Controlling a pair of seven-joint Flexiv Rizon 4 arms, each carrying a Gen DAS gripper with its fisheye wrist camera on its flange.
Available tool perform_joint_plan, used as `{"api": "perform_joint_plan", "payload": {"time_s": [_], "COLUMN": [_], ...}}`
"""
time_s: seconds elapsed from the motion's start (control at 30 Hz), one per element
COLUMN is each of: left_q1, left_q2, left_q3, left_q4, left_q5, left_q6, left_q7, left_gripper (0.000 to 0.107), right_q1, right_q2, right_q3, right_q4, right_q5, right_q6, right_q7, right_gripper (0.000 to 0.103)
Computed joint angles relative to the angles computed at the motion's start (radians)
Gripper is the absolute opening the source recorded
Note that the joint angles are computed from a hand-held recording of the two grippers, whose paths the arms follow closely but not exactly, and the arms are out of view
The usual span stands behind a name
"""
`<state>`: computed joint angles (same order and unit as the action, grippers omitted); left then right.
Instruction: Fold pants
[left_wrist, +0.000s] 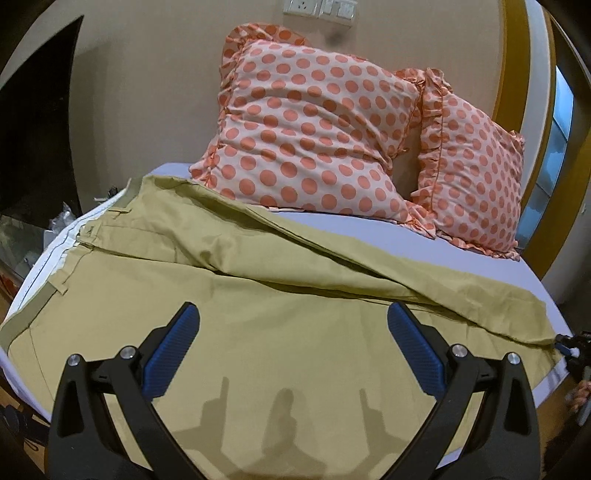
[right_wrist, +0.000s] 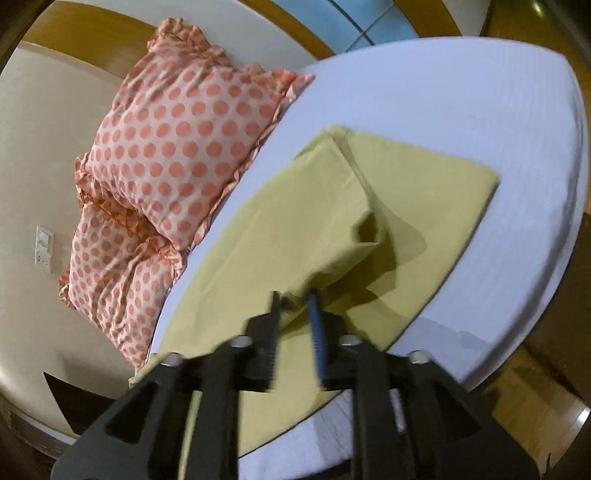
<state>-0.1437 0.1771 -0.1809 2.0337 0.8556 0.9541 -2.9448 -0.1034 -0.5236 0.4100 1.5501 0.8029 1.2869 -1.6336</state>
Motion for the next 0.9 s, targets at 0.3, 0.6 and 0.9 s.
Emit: {"api": "perform_joint_plan", "payload": {"time_s": [0.3,0.6,0.9], "left_q1": [0.079,0.153,0.148], "left_q2": [-0.051,-0.249,-0.403], "left_q3": [0.186,0.209,0.273], "left_q4": [0.126,-0.037,-0.157], "left_q5": [-0.402,-0.69,-0.837], "left_q6": [0.343,0.231,0.157], "left_q7": [0.209,0.439,0.495], "left_gripper": [0.101,0.096,0.004], "right_q1": [0.009,-0.1,-0.083], "right_q2": [-0.081,-0.087,-0.076], "right_q3": [0.029,0.154,0.123], "right_q4": [-0.068,-0.102,-0.13], "right_q5": [0.017,0.15,0.199], "right_q6": [0.044,0.093,0.074], "right_q7": [-0.036,-0.199,-0.236], "right_gripper": [0.002,0.002,0.002]}}
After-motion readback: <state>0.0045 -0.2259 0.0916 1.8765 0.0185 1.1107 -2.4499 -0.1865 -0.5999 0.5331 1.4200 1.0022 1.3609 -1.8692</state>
